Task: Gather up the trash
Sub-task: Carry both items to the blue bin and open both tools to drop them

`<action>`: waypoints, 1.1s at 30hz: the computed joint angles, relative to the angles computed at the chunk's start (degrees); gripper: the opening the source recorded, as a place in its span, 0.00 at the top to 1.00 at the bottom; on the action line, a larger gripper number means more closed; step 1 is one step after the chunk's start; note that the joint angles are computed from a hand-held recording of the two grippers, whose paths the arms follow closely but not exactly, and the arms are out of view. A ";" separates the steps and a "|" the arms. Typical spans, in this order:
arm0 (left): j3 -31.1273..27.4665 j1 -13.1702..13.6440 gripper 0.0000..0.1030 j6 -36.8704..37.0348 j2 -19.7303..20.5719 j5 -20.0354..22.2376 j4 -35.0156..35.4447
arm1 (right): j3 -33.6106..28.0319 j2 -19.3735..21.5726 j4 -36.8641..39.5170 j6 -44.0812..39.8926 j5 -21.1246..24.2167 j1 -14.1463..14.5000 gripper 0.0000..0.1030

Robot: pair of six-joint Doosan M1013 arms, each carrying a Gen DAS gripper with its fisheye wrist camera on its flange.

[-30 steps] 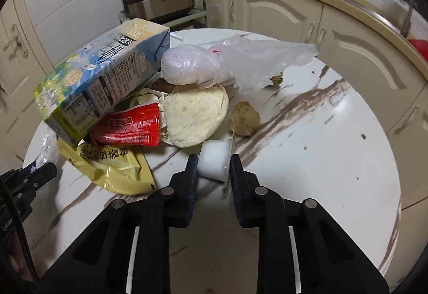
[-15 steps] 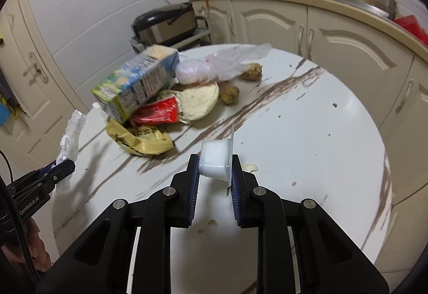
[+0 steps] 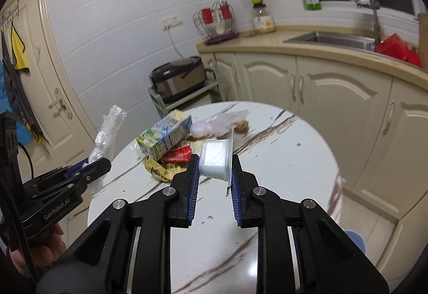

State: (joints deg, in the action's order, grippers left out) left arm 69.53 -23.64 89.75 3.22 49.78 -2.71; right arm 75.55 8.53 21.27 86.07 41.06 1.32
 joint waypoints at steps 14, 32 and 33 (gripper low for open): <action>-3.94 -8.18 0.86 12.23 5.66 3.90 -11.10 | 9.01 -7.41 -6.22 9.75 -4.75 -10.09 0.80; -33.42 -17.02 0.86 9.96 36.34 32.05 -8.86 | 19.63 -1.31 -1.62 14.68 4.96 -23.82 0.80; -36.05 -17.27 0.86 9.28 38.39 33.97 -8.44 | 19.95 -0.52 -0.49 14.01 5.32 -24.20 0.80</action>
State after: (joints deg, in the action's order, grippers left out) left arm 33.49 -40.91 99.03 41.62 83.75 -11.15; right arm 95.51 8.01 20.78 100.08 46.39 -22.88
